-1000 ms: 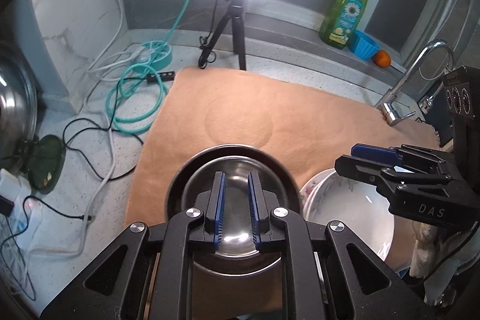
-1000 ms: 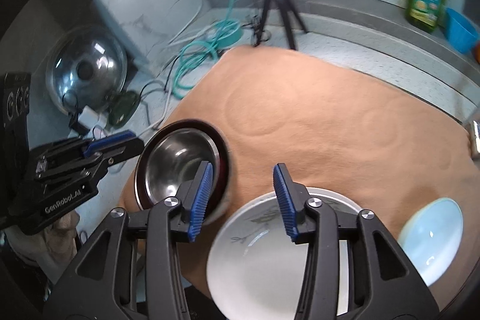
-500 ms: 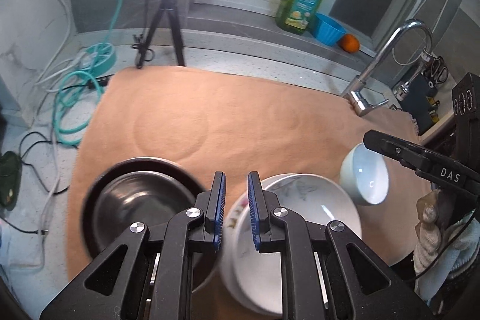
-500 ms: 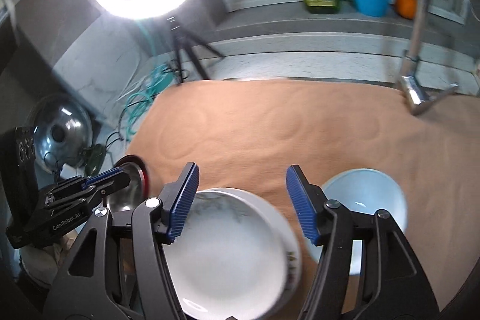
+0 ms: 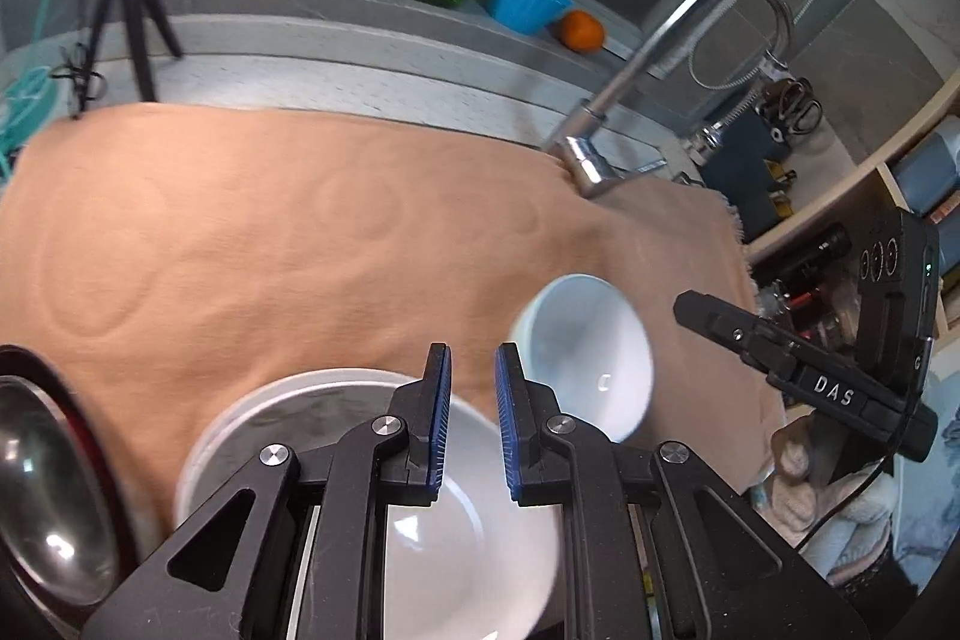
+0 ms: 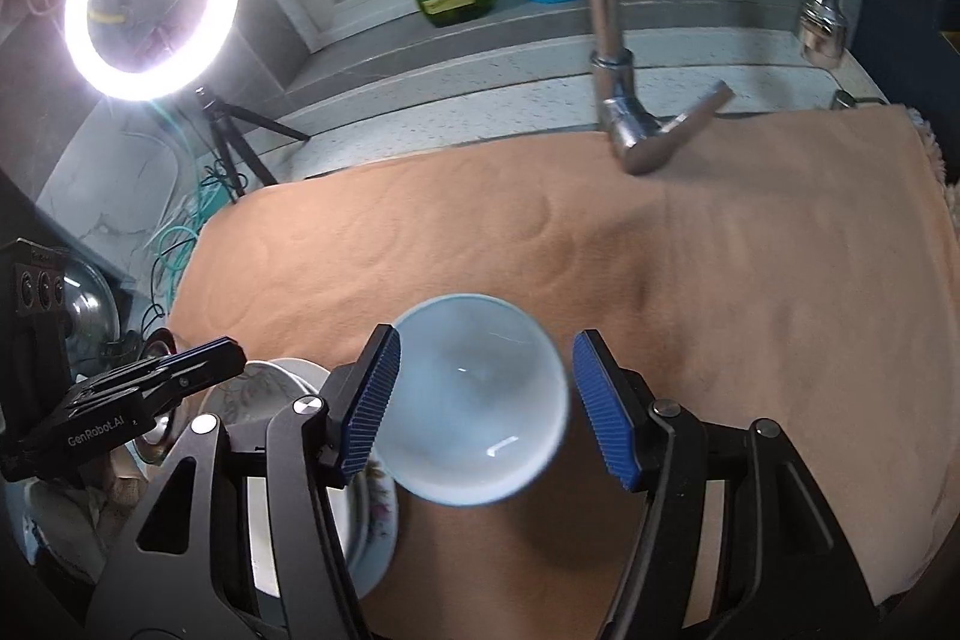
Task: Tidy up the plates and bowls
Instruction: 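Move the left tool to the light blue bowl rim and grip it, then lift the light blue bowl with the left tool toward the plate stack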
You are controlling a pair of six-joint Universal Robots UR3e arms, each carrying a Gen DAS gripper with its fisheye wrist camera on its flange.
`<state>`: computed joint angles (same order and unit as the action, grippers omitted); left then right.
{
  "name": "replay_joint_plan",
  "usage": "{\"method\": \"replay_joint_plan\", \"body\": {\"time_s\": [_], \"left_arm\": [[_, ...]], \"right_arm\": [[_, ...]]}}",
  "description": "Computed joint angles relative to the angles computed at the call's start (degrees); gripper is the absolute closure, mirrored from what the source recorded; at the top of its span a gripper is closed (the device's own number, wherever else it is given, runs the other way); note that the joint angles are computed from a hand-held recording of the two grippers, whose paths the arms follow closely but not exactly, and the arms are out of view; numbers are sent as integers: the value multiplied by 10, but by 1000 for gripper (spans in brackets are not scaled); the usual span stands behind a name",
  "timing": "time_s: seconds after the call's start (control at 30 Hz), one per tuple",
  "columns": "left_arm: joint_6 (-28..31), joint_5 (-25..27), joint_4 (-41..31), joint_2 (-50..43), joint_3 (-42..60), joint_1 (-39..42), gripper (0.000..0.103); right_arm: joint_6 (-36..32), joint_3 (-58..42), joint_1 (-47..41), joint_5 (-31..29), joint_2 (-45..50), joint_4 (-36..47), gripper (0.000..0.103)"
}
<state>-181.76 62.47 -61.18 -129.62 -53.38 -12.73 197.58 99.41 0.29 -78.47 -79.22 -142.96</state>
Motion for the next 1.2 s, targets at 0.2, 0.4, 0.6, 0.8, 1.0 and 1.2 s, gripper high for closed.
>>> {"method": "replay_joint_plan", "body": {"time_s": [0.2, 0.4, 0.6, 0.8, 1.0, 1.2], "left_arm": [[0, 0, -55, -73, 113, -36, 89], [-1, 15, -108, -135, 211, -55, 89], [4, 18, -143, -165, 255, -58, 89], [7, 22, -152, -183, 278, -64, 90], [10, 23, -154, -190, 288, -64, 92], [3, 18, -134, -174, 263, -61, 92]], "right_arm": [[-10, 56, -33, 35, -22, -3, 57], [-3, 95, -63, 82, -14, -21, 67], [1, 119, -78, 115, -3, -35, 78], [3, 122, -77, 127, 11, -42, 88], [9, 127, -83, 131, 10, -44, 92], [19, 107, -71, 115, 6, -30, 92]]}}
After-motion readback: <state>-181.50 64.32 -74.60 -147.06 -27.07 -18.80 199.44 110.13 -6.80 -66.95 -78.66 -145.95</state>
